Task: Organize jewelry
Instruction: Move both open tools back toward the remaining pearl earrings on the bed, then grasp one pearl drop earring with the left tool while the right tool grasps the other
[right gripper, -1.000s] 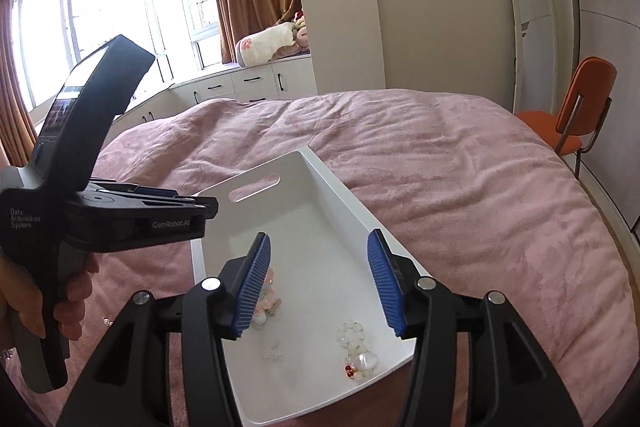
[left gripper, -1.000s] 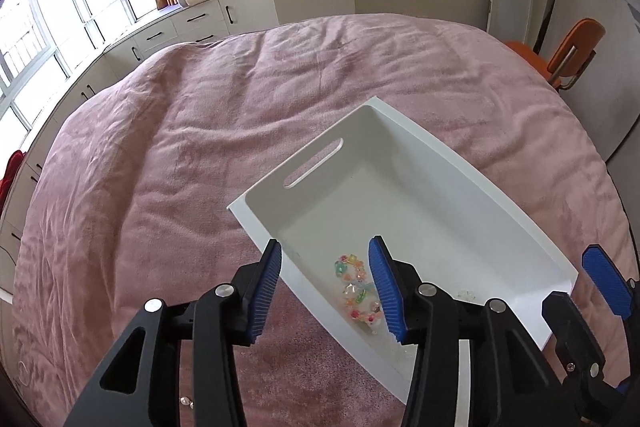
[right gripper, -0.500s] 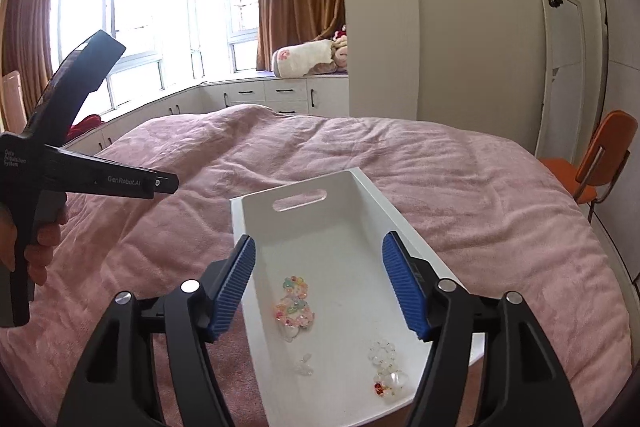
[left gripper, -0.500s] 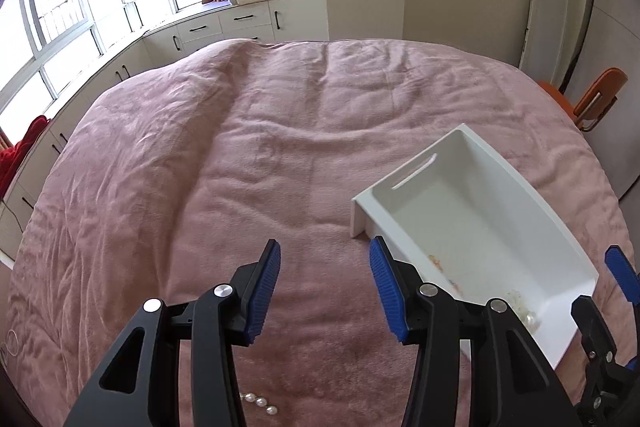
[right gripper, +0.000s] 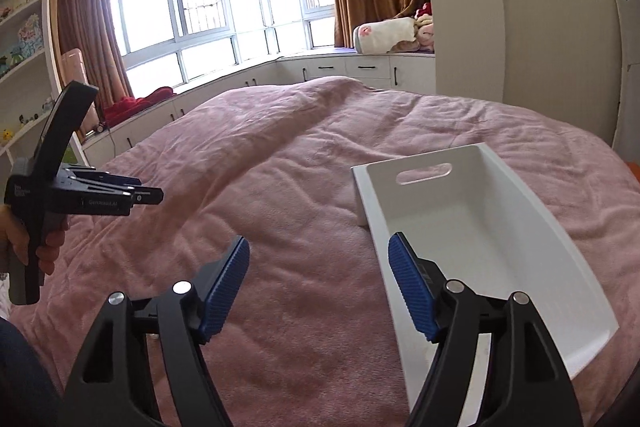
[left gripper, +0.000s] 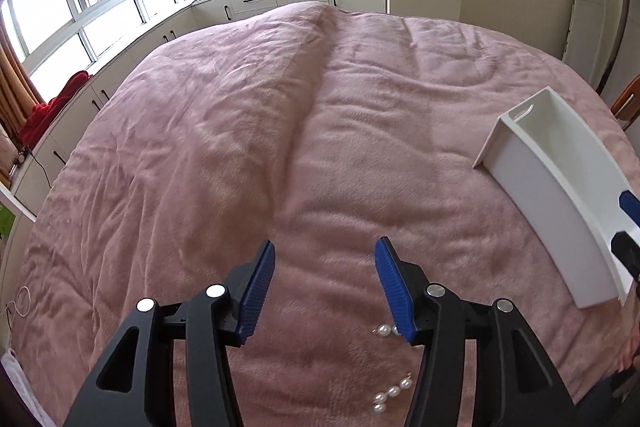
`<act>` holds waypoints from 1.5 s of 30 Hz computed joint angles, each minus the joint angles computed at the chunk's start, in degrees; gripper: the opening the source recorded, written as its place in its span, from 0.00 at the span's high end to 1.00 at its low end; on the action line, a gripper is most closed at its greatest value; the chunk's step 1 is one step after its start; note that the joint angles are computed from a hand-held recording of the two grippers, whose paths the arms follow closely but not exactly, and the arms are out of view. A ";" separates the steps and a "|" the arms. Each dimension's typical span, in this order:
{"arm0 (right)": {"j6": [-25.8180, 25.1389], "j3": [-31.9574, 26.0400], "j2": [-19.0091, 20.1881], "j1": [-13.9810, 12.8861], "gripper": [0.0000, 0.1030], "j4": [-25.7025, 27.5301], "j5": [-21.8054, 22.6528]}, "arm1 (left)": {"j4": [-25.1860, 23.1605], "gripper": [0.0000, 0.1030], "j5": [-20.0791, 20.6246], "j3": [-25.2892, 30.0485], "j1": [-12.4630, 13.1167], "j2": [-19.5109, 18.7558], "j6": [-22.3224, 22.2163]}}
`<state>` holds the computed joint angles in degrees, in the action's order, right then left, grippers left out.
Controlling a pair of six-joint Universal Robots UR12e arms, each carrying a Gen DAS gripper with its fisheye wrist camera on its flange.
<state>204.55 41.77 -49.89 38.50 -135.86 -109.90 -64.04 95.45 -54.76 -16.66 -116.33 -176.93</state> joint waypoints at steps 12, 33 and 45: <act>-4.19 -4.42 3.98 0.37 0.22 -1.68 7.47 | 8.84 0.38 -6.92 -15.36 2.81 7.88 6.46; -19.33 -18.09 13.67 1.82 0.31 11.20 13.83 | 11.15 0.36 -23.39 -26.27 4.17 11.75 17.18; -18.36 -29.23 19.37 1.11 0.58 24.32 19.52 | 11.53 0.55 -19.39 -26.94 3.57 11.17 18.49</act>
<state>186.19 12.54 -30.52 39.61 -111.54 -90.38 -52.51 76.06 -81.69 -13.10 -105.16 -158.44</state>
